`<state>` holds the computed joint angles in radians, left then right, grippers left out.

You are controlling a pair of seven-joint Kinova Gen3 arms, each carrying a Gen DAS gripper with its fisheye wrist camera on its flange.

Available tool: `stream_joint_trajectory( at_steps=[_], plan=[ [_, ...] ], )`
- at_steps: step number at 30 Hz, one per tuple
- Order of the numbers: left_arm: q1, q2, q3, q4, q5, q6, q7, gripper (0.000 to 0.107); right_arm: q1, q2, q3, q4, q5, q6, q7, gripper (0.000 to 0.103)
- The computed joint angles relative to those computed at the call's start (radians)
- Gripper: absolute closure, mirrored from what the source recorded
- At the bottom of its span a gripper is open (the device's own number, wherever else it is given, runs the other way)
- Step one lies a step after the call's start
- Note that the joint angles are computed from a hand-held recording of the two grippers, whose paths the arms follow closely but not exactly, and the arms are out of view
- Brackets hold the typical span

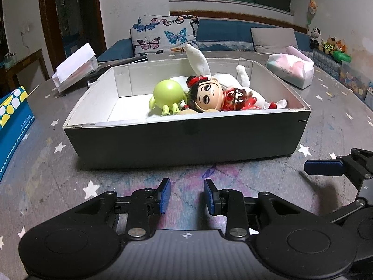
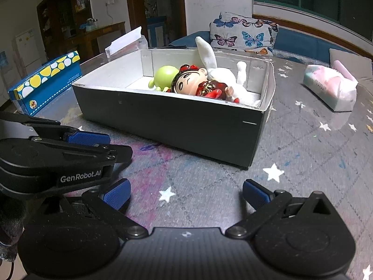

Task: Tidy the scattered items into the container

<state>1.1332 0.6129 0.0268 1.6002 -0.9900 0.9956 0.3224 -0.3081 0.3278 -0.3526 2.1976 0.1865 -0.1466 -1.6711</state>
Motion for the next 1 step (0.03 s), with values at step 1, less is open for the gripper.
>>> stream_joint_trajectory(
  at_steps=[1],
  plan=[
    [-0.002, -0.001, 0.000, -0.001, 0.002, -0.001, 0.000, 0.074, 0.003, 0.001, -0.003, -0.003, 0.002, 0.002, -0.001, 0.000]
  ],
)
